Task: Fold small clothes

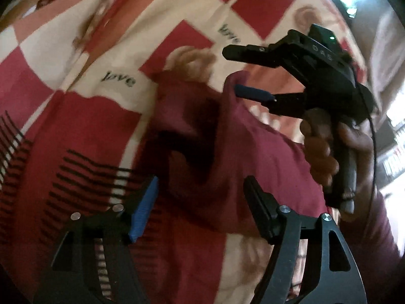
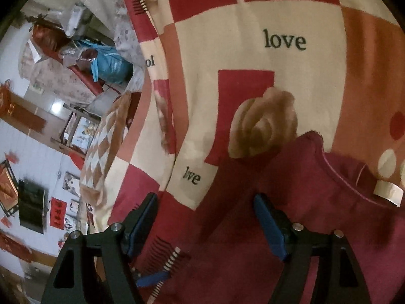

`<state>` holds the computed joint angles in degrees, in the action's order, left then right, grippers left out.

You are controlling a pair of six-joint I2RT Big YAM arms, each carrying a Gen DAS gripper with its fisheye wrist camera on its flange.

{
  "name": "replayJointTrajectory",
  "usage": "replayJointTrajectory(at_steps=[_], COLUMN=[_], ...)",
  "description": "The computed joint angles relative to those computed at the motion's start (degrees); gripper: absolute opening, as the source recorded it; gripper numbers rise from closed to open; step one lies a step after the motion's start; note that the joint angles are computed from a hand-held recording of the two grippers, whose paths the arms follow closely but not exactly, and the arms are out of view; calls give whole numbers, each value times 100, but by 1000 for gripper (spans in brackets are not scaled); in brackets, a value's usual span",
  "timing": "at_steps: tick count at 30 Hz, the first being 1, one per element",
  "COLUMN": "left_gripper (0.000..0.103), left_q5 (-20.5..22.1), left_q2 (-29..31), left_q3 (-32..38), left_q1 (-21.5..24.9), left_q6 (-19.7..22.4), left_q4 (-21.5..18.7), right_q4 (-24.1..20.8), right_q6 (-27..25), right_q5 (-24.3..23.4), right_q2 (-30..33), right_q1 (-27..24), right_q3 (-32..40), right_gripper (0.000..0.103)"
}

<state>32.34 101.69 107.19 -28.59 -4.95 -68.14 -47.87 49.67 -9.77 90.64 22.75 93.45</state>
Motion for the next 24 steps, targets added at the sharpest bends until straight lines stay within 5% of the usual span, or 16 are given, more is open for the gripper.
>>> replayJointTrajectory(at_steps=[4, 6, 9, 12, 14, 15, 16, 21, 24], left_gripper=[70, 70, 70, 70, 61, 44, 39, 30, 29], left_q5=[-459, -702, -959, -1082, -908, -934, -1000, -887, -829], left_q2=[251, 355, 546, 695, 674, 631, 564, 144, 47], left_q3=[254, 396, 659, 832, 745, 687, 630, 241, 110], left_q1=[-124, -192, -304, -400, -381, -396, -417, -439, -572], left_q6=[-213, -198, -249, -453, -532, -564, -554, -602, -156], left_q4=[-80, -123, -131, 21, 277, 417, 558, 1265, 1399], right_q4=[60, 106, 649, 429, 61, -207, -354, -294, -31], right_q6=[64, 117, 160, 33, -54, -75, -75, 53, 402], right_q5=[-639, -583, -644, -350, -171, -126, -84, -25, -491], right_q2=[580, 658, 343, -83, -218, -271, -330, -551, -484], right_q1=[-112, -111, -119, -125, -135, -164, -189, -331, -456], right_q3=[288, 356, 15, -229, -242, -234, -259, -487, -555], right_gripper=[78, 78, 78, 79, 79, 80, 80, 85, 89])
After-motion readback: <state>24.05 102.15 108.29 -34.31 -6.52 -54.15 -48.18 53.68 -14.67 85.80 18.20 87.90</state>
